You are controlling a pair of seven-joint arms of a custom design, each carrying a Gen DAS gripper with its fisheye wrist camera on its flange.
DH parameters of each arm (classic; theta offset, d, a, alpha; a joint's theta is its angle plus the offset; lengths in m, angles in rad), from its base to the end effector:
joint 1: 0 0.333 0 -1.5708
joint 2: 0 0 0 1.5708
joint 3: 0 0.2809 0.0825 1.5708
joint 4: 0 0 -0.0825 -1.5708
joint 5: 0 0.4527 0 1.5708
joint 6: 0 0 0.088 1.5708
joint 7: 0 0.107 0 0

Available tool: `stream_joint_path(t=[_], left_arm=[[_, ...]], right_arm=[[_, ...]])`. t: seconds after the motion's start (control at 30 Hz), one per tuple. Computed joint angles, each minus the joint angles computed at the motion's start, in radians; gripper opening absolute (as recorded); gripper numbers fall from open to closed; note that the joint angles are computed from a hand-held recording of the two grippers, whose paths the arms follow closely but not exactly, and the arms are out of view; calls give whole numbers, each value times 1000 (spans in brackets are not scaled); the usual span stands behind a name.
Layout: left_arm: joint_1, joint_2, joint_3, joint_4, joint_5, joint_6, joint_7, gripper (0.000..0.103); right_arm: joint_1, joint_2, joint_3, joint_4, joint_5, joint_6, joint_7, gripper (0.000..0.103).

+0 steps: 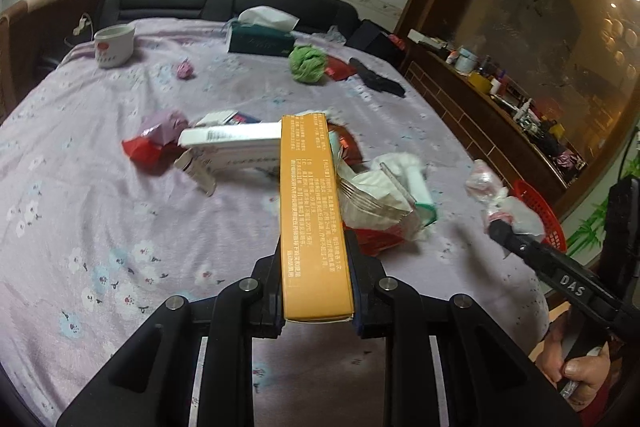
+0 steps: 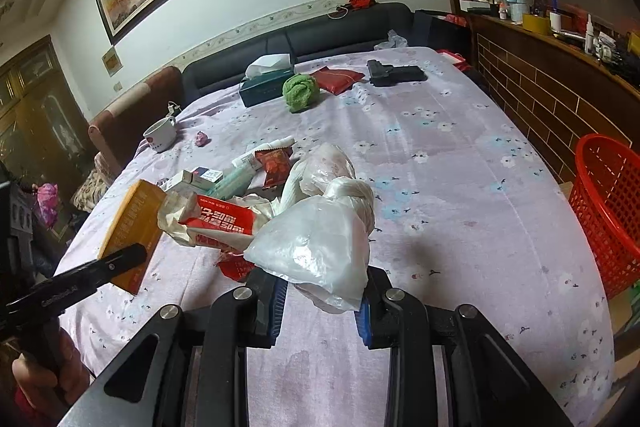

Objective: Collect trash
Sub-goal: 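Carry the orange box and clear bag in both grippers to the red basket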

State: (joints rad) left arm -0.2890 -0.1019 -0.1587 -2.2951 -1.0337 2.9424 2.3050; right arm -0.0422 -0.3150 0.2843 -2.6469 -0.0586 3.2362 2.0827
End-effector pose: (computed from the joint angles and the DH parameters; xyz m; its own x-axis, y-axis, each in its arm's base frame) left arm 0.5543 -0.2045 0.3798 -0.3483 -0.8856 0.3072 -0.7241 0.0460 -0.6882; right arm 0.4995 0.1255 0.3693 -0.0542 -0.9628 -0.2648 -0.6366 0.2376 -0.7337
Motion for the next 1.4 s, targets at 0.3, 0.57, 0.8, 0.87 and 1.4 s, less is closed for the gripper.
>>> stream_joint_path(t=[0.3,0.57,0.8,0.87,1.4], left_arm=[[-35,-39,8,-16,-45,24,60,23],[-63,-43,6,-15,-38,45,76,23],[-79,-45,12,-3,-53,53,103,23],[-82,-49,13,-2,-62,57,113,23],[-102,-44,8,11,-67,64,143,23]], right_arm=[[-3,-37,12,-32,25,27,-17,31],[-28,-56,53,-46,57,36,-34,31],[-52,-61,75,-43,63,30,-32,31],[-43,-57,64,-40,61,29,-33,31],[-73,-108,85,-84,86,43,-23,31]])
